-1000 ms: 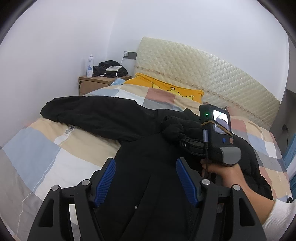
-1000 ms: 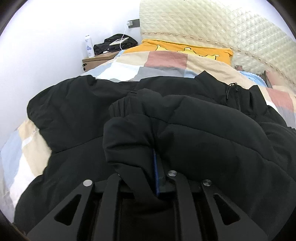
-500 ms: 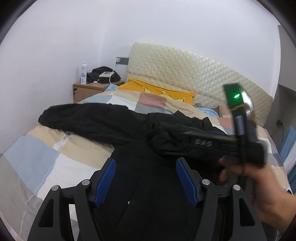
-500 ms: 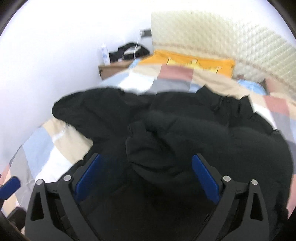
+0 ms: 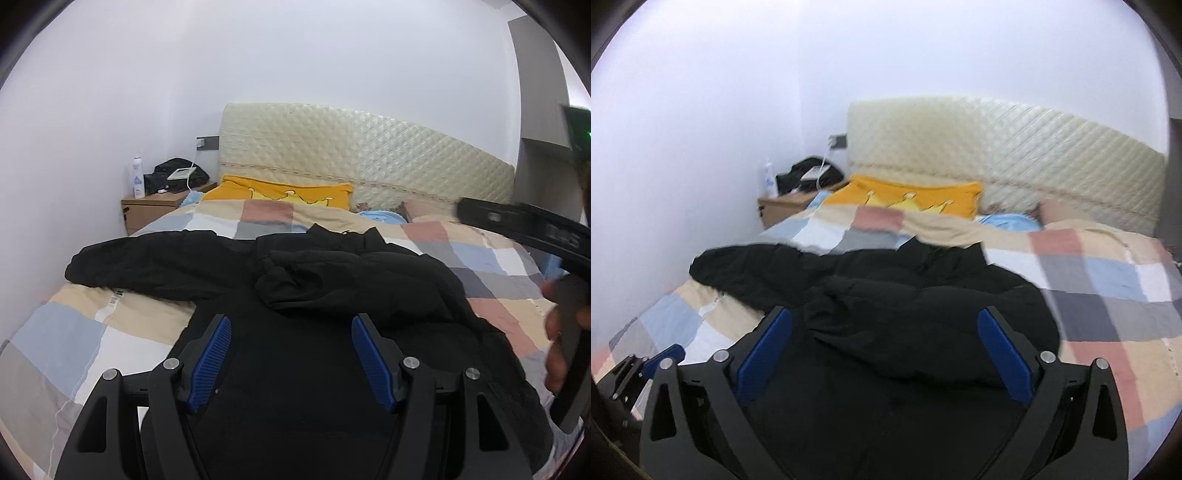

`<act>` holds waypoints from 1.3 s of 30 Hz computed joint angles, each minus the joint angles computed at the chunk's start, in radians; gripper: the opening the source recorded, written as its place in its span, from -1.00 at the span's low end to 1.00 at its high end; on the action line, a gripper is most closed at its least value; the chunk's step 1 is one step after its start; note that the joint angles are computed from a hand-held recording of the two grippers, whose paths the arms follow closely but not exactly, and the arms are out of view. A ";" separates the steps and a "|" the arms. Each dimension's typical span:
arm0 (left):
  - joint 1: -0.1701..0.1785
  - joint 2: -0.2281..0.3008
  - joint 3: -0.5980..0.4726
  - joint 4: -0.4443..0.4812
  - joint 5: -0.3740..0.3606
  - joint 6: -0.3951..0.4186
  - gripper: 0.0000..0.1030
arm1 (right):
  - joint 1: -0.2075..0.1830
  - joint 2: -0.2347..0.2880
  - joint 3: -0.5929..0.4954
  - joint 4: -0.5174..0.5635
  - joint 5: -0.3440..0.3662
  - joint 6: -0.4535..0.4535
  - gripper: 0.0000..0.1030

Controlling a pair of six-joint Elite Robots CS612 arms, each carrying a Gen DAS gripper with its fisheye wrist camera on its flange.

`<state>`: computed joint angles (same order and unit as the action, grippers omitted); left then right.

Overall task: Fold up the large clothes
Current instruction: 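Open the right gripper and withdraw it from the folded sleeve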

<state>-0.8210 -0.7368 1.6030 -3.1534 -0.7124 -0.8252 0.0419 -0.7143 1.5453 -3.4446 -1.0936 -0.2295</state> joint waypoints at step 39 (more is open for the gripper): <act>-0.056 -0.021 0.050 -0.027 -0.031 0.032 0.31 | -0.157 -0.082 0.366 -0.340 0.028 0.116 0.99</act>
<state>-0.8775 -0.7577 1.6530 -3.1801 -0.7436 -0.7932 -0.1148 -0.7959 1.9114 -3.7846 -1.0655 -0.1130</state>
